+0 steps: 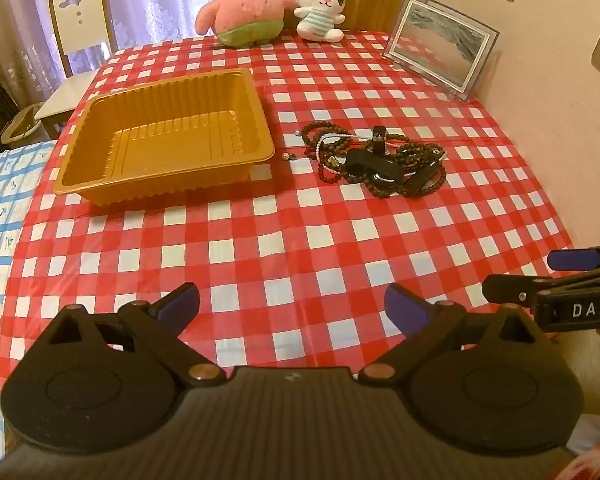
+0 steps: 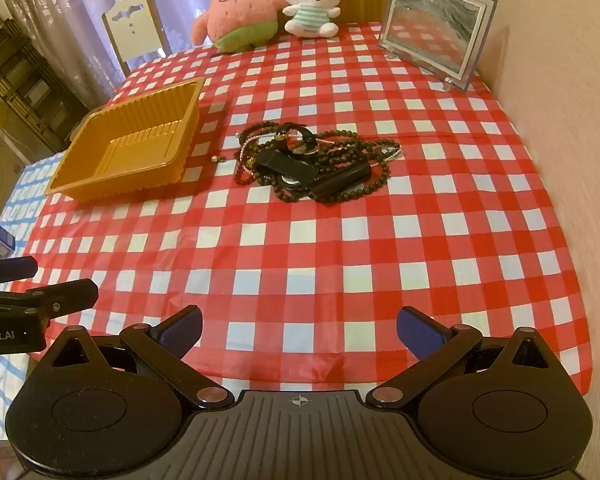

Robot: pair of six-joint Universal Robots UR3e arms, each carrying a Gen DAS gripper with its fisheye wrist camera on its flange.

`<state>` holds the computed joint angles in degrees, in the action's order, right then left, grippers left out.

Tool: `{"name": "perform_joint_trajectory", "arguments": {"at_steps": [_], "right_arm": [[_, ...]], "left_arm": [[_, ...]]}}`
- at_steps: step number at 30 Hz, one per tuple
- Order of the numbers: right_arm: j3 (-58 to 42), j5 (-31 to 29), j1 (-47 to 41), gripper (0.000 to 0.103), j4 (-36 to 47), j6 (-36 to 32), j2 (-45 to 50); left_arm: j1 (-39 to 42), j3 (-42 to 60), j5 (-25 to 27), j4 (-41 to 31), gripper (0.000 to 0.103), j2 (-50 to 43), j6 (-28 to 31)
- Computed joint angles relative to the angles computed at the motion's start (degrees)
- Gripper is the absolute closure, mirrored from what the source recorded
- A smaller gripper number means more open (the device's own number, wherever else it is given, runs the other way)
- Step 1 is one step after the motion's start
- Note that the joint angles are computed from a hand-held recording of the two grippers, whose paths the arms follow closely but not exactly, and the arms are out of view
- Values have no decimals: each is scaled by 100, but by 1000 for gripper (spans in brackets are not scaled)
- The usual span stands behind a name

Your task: Organize jewelry

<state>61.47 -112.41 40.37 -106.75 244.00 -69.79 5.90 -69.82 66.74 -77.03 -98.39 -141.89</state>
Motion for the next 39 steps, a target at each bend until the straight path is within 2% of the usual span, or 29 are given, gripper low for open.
{"name": "perform_joint_trajectory", "arguments": {"at_steps": [39], "right_arm": [[-185, -53, 18, 0, 118, -13, 94]], "left_arm": [[24, -18, -60, 4, 5, 4, 6]]}}
